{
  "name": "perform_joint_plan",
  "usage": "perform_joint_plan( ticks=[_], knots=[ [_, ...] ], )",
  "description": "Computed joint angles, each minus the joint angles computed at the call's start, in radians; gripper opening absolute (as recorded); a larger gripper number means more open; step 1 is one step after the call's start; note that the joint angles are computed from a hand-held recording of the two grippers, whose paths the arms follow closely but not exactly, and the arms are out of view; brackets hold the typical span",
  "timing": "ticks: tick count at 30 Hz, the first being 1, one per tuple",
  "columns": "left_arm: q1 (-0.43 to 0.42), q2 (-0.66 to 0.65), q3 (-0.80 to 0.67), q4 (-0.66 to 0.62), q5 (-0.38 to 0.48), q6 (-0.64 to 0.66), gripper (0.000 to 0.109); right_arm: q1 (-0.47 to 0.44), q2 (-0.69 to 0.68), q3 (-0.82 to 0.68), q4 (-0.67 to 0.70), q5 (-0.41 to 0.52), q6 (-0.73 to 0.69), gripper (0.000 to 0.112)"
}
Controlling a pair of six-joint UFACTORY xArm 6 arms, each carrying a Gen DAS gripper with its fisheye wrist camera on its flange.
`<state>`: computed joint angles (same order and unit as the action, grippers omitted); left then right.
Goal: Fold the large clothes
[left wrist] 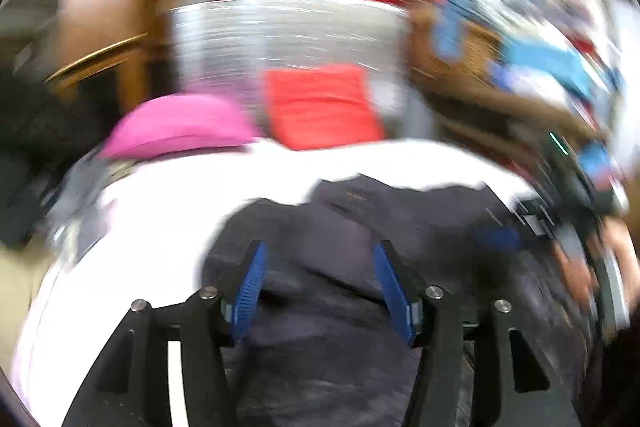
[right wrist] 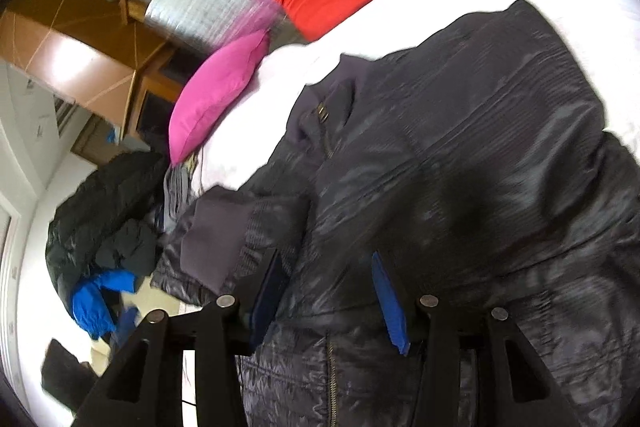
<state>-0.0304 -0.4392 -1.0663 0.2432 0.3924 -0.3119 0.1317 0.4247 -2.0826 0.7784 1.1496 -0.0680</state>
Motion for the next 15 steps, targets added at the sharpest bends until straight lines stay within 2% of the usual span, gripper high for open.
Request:
perform_joint_plan(
  ticks=[2, 5, 8, 10, 13, 15],
  knots=[
    [0.09, 0.024, -0.011, -0.011, 0.011, -0.144, 0.06, 0.016, -0.002, 0.001, -0.006, 0.016, -0.014, 0.056],
    [0.166, 0.085, -0.041, -0.091, 0.064, -0.244, 0.06, 0.041, -0.01, 0.014, 0.003, 0.023, -0.042, 0.071],
    [0.18, 0.159, -0.089, -0.165, 0.097, -0.234, 0.06, 0.079, -0.033, 0.046, -0.032, -0.016, -0.074, 0.075],
    [0.165, 0.203, -0.119, -0.238, 0.116, -0.168, 0.06, 0.109, -0.025, 0.03, -0.056, -0.004, -0.102, 0.075],
    [0.136, 0.217, -0.138, -0.286, 0.186, -0.096, 0.059, 0.155, -0.006, -0.003, -0.122, 0.015, -0.132, 0.075],
    [0.123, 0.235, -0.154, -0.288, 0.197, -0.077, 0.058, 0.187, 0.011, -0.03, -0.171, 0.011, -0.144, 0.075]
  ],
)
